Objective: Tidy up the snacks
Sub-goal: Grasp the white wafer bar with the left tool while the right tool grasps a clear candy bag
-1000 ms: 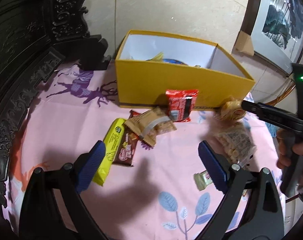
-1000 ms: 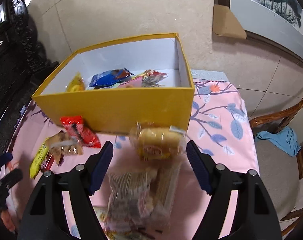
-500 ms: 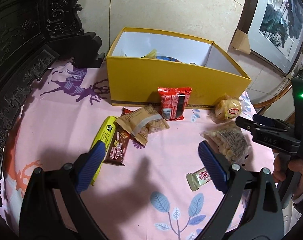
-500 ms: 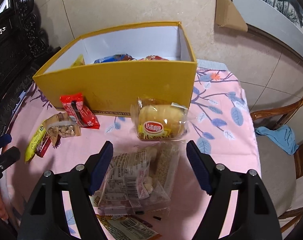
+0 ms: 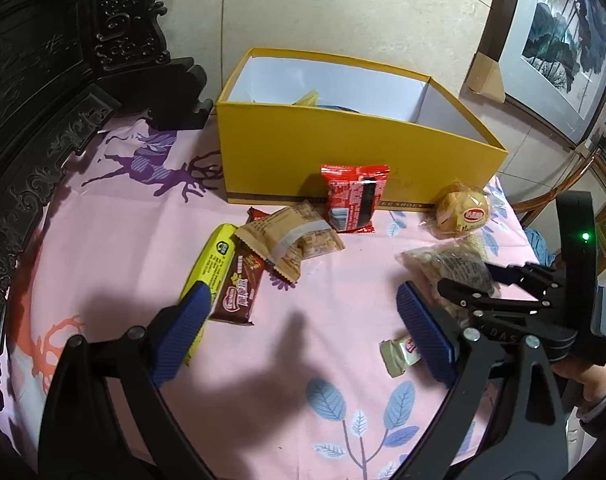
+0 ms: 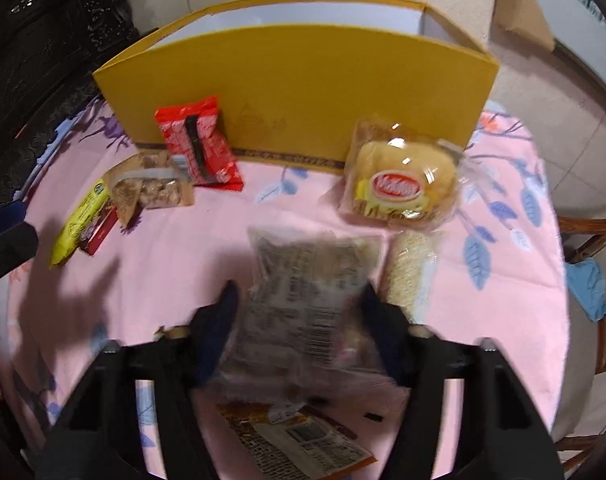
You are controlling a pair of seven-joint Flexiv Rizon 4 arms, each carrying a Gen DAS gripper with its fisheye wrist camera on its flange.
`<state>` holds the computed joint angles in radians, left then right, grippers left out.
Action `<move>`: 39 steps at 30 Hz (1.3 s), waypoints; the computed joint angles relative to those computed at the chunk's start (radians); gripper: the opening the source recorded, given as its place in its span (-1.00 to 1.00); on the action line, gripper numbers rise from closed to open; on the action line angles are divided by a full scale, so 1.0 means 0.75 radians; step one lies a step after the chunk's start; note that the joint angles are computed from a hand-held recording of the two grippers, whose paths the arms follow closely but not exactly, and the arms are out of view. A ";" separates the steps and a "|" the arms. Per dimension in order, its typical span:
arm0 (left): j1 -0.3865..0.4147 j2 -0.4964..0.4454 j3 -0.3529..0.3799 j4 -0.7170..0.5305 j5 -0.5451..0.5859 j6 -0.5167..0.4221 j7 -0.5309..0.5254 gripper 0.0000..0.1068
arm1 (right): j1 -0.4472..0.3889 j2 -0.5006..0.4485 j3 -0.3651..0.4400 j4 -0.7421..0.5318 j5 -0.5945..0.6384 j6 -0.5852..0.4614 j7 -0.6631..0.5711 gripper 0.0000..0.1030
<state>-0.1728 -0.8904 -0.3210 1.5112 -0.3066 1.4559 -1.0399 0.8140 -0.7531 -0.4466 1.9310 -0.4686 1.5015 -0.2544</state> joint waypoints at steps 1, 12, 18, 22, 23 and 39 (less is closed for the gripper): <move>-0.004 -0.002 0.009 -0.005 -0.001 -0.003 -0.006 0.79 | 0.012 0.002 -0.016 0.009 -0.022 0.002 0.021 -0.13; 0.046 -0.035 -0.103 0.024 0.064 -0.003 0.175 0.79 | 0.294 0.036 -0.286 0.206 0.198 0.184 0.082 -0.27; 0.089 -0.099 -0.251 0.028 0.106 -0.055 0.482 0.79 | 0.407 0.058 -0.359 0.292 0.346 0.221 0.047 -0.27; 0.050 -0.143 -0.230 -0.025 0.097 -0.117 0.628 0.78 | 0.405 0.071 -0.333 0.317 0.436 0.248 0.011 -0.27; 0.048 -0.153 -0.233 -0.031 0.092 -0.119 0.664 0.78 | 0.415 0.071 -0.339 0.322 0.454 0.245 -0.001 -0.27; 0.025 -0.209 -0.242 -0.074 -0.060 -0.259 1.013 0.16 | 0.430 0.070 -0.314 0.320 0.637 0.246 -0.107 -0.27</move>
<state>-0.1538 -1.0475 -0.5027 1.4558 -0.3514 1.2619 -0.2799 1.1365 -0.7010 -0.6823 2.1706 0.0089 1.6863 -0.3350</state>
